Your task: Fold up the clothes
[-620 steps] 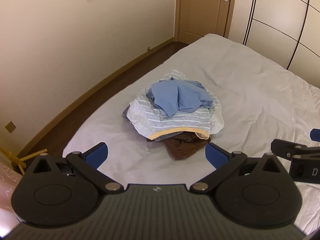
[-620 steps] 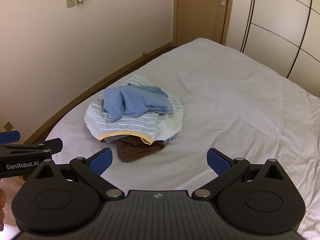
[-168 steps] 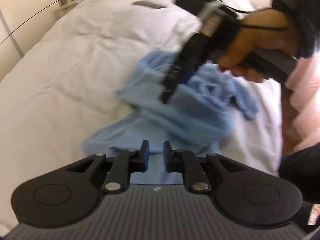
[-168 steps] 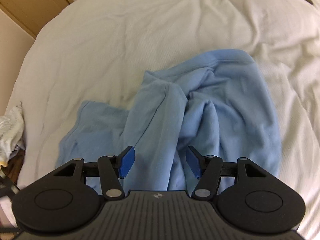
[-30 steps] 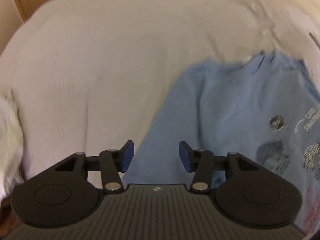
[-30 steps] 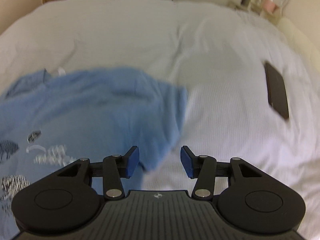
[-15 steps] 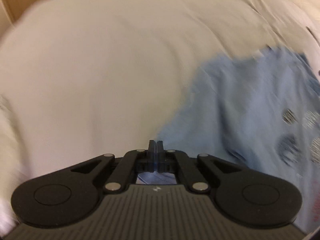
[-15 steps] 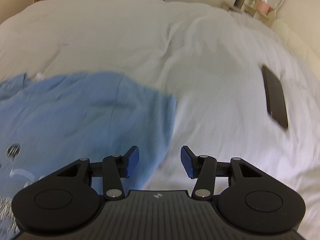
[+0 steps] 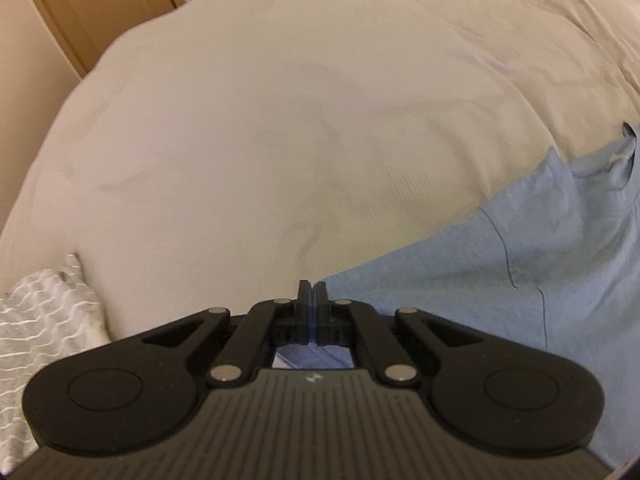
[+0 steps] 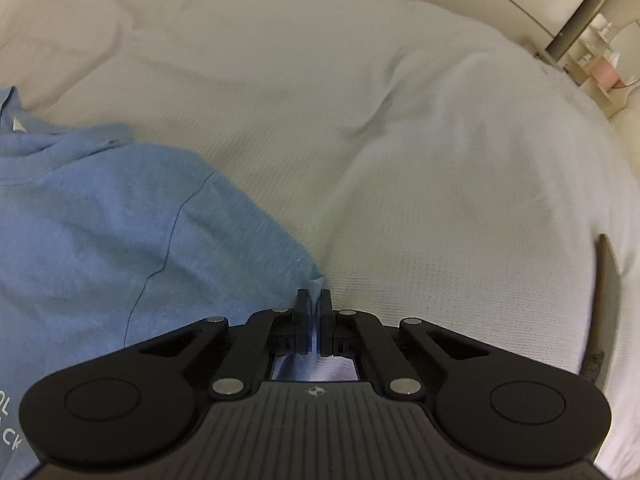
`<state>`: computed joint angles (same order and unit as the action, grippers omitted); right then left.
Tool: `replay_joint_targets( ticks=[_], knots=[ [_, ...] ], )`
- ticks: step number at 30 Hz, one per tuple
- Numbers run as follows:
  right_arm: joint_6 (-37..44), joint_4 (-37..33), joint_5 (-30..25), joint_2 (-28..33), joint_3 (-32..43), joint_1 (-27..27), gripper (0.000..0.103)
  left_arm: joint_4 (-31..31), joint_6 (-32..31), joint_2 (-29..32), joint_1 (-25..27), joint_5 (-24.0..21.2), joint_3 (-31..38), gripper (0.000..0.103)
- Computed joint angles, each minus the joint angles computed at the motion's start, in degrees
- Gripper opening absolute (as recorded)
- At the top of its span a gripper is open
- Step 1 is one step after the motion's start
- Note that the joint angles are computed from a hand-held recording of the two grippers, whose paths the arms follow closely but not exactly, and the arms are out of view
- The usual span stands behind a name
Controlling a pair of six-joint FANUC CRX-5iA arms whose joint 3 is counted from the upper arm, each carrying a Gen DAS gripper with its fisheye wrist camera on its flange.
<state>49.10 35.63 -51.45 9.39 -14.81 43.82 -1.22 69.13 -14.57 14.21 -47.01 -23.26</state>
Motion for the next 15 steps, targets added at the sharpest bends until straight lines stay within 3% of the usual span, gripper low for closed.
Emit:
replay_joint_targets(
  ticks=[3, 6, 11, 13, 15],
  knots=[
    [-5.3, 7.7, -1.1, -1.5, -1.7, 0.5, 0.0, -2.0, 3.3, 1.3, -1.8, 2.0, 1.1, 0.0],
    [-5.5, 10.5, -0.1, -1.1, -1.3, -0.6, 0.0, -3.6, 5.4, 2.8, -2.9, 2.0, 2.5, 0.0],
    [-3.4, 7.7, -1.4, 2.0, 0.9, -1.2, 0.0, -7.9, 11.7, 5.2, -4.8, -1.0, 4.5, 0.0],
    [-7.0, 10.4, -3.2, 1.1, -1.1, 0.0, 0.027, -9.0, 13.2, 4.6, -4.7, -2.5, 4.4, 0.006],
    [-10.6, 13.0, -4.5, -0.6, -3.5, 1.4, 0.036, -9.4, 14.2, 1.9, -4.3, -3.5, 3.2, 0.009]
  ],
)
